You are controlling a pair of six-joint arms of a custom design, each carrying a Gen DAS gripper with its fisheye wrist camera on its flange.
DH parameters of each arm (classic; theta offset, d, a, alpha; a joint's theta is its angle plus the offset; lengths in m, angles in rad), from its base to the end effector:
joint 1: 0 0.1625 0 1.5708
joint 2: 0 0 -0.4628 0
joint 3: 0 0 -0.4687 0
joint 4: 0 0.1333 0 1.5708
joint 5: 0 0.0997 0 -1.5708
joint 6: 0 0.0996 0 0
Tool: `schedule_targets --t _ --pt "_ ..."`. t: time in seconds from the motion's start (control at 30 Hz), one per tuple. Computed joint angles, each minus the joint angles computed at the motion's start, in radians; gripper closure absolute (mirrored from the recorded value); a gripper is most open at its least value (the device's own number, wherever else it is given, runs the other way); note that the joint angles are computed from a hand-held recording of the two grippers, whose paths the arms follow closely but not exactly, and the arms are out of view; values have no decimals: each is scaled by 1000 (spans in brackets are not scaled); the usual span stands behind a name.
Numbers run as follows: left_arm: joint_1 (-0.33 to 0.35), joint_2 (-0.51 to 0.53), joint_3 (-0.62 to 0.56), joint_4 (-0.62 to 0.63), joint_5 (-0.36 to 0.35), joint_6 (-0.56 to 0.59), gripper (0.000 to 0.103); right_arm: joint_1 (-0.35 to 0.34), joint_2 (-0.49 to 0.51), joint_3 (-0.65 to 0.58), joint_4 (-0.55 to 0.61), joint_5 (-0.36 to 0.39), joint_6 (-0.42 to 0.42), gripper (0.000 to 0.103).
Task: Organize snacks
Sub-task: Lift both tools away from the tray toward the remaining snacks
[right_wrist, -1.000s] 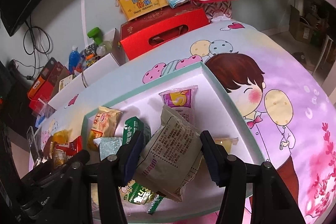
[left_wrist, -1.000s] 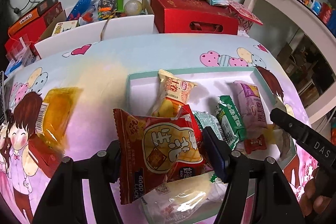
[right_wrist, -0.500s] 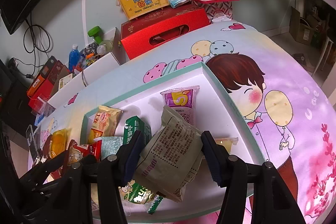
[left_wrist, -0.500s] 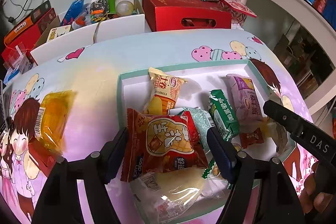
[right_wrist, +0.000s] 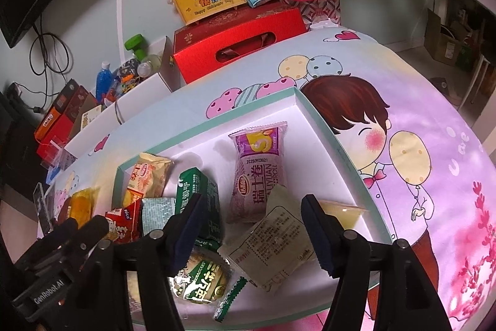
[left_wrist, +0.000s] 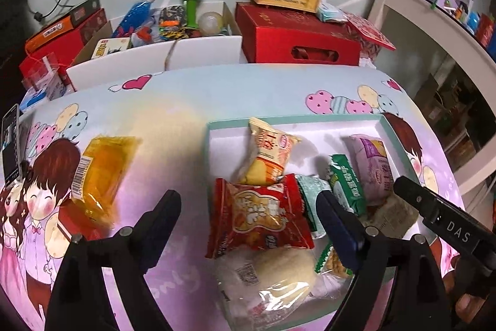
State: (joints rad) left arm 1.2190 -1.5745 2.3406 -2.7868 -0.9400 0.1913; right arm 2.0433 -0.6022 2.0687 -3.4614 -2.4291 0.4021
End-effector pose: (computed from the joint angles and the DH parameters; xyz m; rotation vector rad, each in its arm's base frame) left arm 0.0215 -0.4988 0.2713 0.4867 2.4381 -0.6303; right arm 0.3009 -0.4615 -0.0598 -0.1502 -2.3813 0.9233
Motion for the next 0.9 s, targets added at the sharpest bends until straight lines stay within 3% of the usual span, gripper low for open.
schedule_targets --t 0.1,0.13,0.2,0.3,0.53,0.9 --pt "9 -1 -2 -15 4 -22 14 0 1 -3 11 -3 0 32" --pt "10 -1 -2 -23 13 -31 13 0 2 -4 15 -5 -1 26" --pt "14 3 -6 -31 35 -47 5 2 5 -7 14 -11 -3 20" --pt "23 4 -10 -37 58 -66 5 3 7 -8 7 -14 -12 19" --pt "42 1 -19 -34 87 -93 5 5 16 -18 7 -31 -22 0" --pt "74 -12 -38 -19 98 -115 5 16 50 -38 -80 -39 -106 0"
